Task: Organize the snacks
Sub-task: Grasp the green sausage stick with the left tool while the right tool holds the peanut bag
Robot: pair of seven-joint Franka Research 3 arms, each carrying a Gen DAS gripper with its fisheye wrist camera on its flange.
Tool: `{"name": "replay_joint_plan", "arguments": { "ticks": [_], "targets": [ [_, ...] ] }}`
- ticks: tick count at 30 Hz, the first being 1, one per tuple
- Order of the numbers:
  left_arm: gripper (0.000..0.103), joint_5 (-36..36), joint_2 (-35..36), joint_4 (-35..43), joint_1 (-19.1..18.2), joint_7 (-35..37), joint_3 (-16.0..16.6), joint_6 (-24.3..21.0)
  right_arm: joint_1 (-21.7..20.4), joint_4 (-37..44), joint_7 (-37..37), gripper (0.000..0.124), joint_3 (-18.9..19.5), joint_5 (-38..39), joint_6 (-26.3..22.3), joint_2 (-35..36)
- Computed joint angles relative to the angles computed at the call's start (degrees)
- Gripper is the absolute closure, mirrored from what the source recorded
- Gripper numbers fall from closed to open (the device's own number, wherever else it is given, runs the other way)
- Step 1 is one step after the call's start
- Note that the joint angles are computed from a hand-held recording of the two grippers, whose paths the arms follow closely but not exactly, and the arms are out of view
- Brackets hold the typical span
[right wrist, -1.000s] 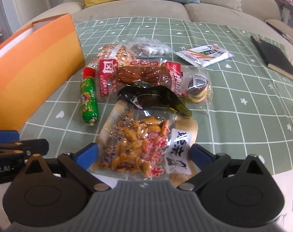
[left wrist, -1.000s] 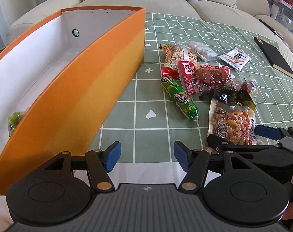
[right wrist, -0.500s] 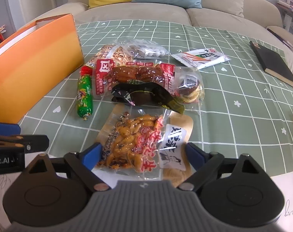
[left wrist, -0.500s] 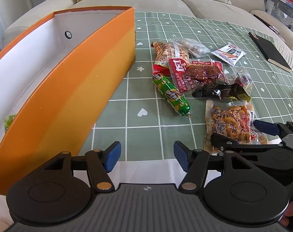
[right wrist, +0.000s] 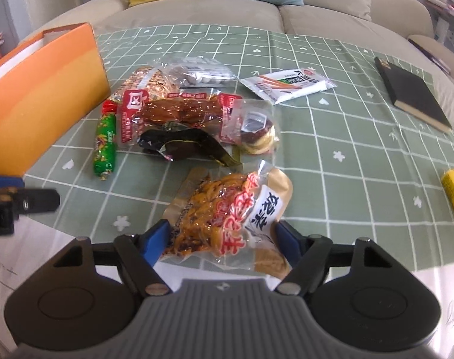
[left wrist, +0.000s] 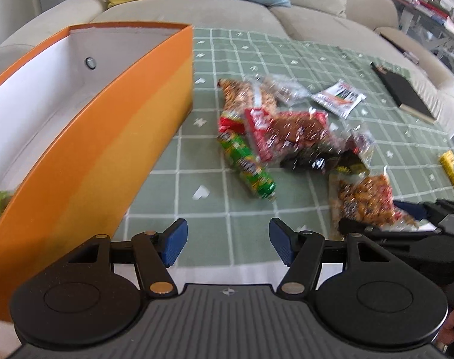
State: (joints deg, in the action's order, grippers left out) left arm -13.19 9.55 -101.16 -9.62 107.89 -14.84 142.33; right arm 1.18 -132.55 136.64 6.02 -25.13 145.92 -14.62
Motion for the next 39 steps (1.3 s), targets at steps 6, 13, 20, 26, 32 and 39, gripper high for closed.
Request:
{"name": "replay_joint_plan", "arguments": {
  "ticks": [6, 13, 20, 26, 32, 39],
  "targets": [
    [0.027, 0.25, 4.97, 5.74, -0.74, -3.43, -0.54, -0.38, 0.06, 1.39, -2.99, 0.049, -0.99, 1.71, -0.06, 1.33],
    [0.027, 3.91, 9.07, 9.82, -1.47, -8.70, -1.14, -0.25, 0.06, 2.17, -4.08, 0.047, -1.78, 2.23, 1.33, 2.73],
    [0.029, 8.37, 12.47, 13.27, -2.49, -14.50, -0.89, -0.88, 0.00, 1.81, -4.09, 0.047, -1.81, 1.25, 2.13, 2.83],
    [0.055, 14.98, 14.29, 15.28, -4.43, -17.10, 0.10, -0.45, -0.11, 1.55, -3.99, 0.047, -1.78, 1.00, 2.60, 2.77],
    [0.073, 17.46, 12.71, 13.17, -4.15, -15.61, -0.25, -0.32, -0.27, 0.73, -4.54, 0.047, -1.79, 1.20, 3.56, 2.25],
    [0.075, 17.43, 9.54, 10.10, -3.57, -14.10, -0.28, -2.54, -0.12, -0.86, -5.96, 0.049, -1.36, 2.84, 4.41, 0.75]
  ]
}}
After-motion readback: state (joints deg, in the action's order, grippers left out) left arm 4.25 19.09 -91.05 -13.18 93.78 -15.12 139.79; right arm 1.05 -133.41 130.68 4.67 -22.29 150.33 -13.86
